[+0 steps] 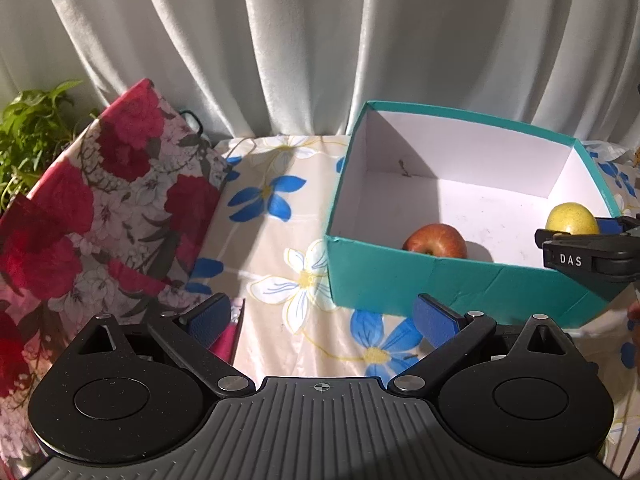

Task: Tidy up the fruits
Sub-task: 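Lower the yellow pear into the teal box and open the right gripper, then grasp a brown kiwi with the left gripper while the right gripper grasps another red apple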

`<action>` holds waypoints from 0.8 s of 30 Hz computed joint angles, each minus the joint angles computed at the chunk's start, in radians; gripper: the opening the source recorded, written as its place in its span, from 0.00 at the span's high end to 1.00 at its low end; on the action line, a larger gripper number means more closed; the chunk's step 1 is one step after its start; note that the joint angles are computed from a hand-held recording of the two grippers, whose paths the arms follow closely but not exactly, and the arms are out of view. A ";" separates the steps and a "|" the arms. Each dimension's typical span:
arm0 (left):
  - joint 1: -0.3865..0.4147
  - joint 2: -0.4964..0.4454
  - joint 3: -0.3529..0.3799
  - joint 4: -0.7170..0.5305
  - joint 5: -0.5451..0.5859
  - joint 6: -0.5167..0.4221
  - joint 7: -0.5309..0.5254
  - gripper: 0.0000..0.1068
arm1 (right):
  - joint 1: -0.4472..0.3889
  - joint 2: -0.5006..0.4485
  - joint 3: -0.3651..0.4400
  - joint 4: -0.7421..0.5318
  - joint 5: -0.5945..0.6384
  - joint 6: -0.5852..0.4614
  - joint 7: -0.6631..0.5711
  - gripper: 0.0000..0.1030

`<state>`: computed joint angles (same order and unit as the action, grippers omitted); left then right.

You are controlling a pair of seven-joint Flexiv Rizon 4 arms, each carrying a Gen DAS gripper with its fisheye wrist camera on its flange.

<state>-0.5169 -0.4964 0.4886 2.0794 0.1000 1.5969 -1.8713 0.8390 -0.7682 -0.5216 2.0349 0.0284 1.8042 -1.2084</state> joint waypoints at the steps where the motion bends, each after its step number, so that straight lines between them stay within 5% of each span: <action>1: 0.008 0.006 -0.004 0.011 0.001 0.002 0.003 0.06 | -0.012 0.005 0.010 -0.009 -0.014 -0.021 -0.006 0.36; 6: 0.098 0.040 -0.091 0.080 -0.011 0.034 0.048 0.06 | -0.035 0.022 0.024 -0.032 -0.087 -0.107 0.008 0.36; 13: 0.274 0.067 -0.289 0.185 -0.059 0.113 0.192 0.06 | 0.014 0.007 -0.058 -0.029 -0.186 -0.146 0.065 0.28; 19: 0.532 0.069 -0.548 0.306 0.021 0.268 0.346 0.06 | 0.217 0.001 -0.226 0.157 0.033 0.224 0.043 0.06; 24: 0.681 0.052 -0.678 0.391 0.106 0.345 0.449 0.06 | 0.296 -0.047 -0.198 0.308 0.309 0.654 -0.014 0.00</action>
<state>0.1640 -0.4440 -0.1890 2.4701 0.2060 1.9416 -1.4226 1.1351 -0.8154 -0.7195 2.3426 0.3376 2.4587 -1.2222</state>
